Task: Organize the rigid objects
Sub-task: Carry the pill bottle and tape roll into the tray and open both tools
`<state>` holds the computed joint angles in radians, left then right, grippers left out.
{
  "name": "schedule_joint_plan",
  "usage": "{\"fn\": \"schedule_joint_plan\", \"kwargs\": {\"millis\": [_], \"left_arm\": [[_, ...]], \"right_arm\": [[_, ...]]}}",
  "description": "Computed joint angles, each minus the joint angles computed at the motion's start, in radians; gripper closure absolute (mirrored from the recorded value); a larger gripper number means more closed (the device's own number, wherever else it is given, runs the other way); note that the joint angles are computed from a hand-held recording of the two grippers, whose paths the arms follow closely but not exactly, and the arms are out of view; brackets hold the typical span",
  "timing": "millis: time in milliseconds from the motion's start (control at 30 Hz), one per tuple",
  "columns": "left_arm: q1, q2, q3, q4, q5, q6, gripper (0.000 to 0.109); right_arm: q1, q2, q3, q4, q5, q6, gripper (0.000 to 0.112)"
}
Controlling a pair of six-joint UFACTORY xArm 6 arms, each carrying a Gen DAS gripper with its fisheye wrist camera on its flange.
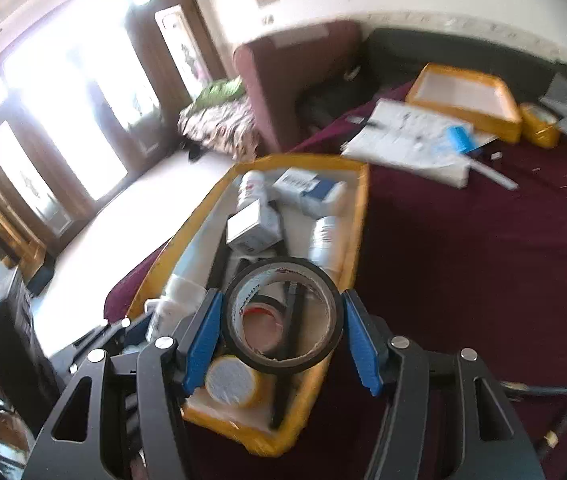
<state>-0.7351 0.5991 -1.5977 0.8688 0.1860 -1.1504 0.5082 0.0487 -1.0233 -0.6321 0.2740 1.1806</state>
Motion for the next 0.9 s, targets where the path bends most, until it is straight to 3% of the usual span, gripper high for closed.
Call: {"fn": "schedule_joint_plan", "kwargs": {"millis": [233, 500, 667, 900], "left_arm": [[0.001, 0.024, -0.005, -0.098, -0.023, 0.103, 0.073], [0.006, 0.037, -0.025, 0.0, -0.02, 0.038, 0.073], [0.007, 0.041, -0.031, 0.05, -0.032, 0.009, 0.066], [0.023, 0.025, 0.001, 0.027, -0.108, -0.016, 0.055]], "right_arm": [[0.01, 0.168, -0.166, 0.132, 0.021, -0.152, 0.053], [0.007, 0.275, -0.279, 0.181, 0.071, -0.222, 0.053], [0.006, 0.294, -0.285, 0.305, 0.057, -0.322, 0.053], [0.01, 0.258, -0.25, 0.326, 0.043, -0.37, 0.046]]}}
